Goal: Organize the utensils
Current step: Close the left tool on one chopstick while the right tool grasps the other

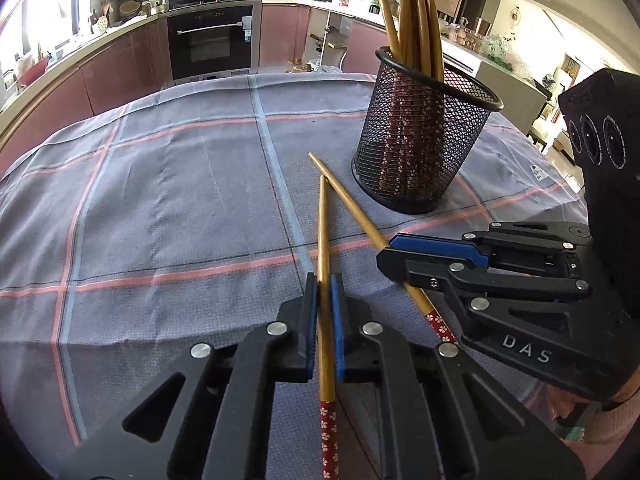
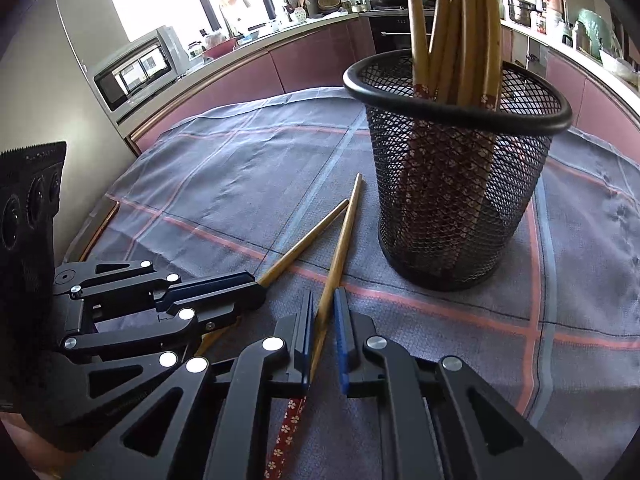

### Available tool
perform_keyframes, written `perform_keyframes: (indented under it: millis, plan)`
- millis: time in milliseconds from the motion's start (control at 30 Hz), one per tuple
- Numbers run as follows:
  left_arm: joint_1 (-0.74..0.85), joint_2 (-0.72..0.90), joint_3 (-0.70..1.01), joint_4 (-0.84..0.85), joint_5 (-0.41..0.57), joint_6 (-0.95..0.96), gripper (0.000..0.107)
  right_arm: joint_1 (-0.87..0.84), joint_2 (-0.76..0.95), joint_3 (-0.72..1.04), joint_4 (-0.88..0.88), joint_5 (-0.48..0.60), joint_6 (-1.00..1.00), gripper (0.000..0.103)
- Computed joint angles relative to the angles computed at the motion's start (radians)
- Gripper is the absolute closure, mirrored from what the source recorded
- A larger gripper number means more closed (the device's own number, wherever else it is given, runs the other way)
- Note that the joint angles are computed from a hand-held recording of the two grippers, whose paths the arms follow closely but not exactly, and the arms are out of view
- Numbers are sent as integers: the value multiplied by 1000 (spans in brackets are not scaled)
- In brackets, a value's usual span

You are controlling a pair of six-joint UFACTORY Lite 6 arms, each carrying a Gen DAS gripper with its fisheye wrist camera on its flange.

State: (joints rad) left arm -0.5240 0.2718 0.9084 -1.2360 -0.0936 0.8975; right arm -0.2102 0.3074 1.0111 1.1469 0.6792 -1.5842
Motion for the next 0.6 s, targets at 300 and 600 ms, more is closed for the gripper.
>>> perform_keyframes:
  millis: [300, 600]
  plan:
    - [15, -88, -65, 148, 5, -165, 100, -77, -28, -2, 18, 118, -17, 97]
    - [40, -208, -141, 616, 32, -631, 100, -121, -106, -39, 28, 213, -48, 97]
